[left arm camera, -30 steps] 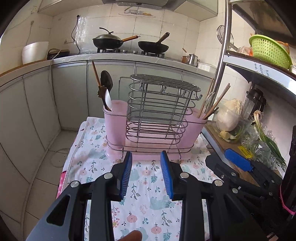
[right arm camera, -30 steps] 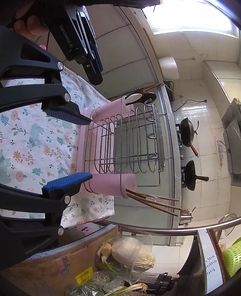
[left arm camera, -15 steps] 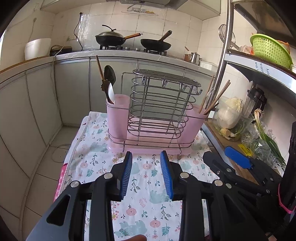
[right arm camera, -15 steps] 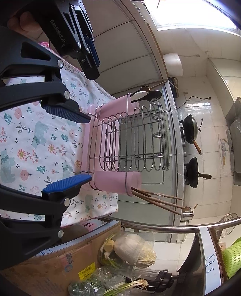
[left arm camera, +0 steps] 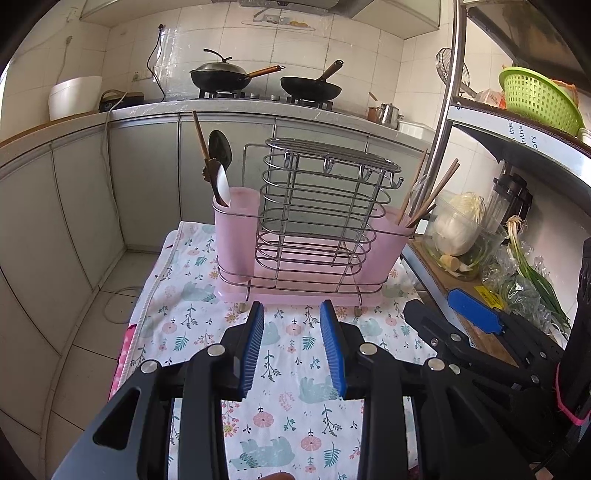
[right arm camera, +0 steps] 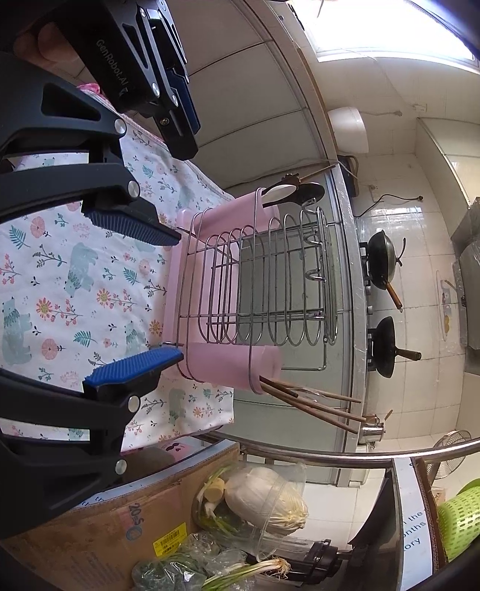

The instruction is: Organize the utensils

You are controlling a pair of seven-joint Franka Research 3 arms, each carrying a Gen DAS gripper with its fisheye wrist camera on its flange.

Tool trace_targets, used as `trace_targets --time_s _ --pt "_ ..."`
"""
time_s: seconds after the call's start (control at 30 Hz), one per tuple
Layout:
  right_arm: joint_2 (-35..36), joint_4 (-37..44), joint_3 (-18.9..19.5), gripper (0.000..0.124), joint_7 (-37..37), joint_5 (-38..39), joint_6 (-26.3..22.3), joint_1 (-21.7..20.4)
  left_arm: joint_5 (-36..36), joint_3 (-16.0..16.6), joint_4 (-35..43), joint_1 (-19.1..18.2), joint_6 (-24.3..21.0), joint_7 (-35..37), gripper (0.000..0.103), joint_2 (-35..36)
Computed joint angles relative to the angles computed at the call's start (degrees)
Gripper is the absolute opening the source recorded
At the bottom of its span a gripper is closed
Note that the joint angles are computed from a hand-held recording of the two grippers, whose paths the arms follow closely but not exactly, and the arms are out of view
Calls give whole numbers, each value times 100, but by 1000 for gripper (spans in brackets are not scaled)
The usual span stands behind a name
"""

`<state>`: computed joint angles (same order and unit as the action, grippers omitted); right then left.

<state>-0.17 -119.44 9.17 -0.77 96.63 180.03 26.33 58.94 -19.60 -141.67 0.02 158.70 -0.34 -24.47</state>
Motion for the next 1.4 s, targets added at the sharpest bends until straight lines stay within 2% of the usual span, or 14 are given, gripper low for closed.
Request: trace_targets --time_s 1.4 --pt "34 -20 -21 58 134 -76 -138 -50 -25 -6 59 -80 -107 97 31 9"
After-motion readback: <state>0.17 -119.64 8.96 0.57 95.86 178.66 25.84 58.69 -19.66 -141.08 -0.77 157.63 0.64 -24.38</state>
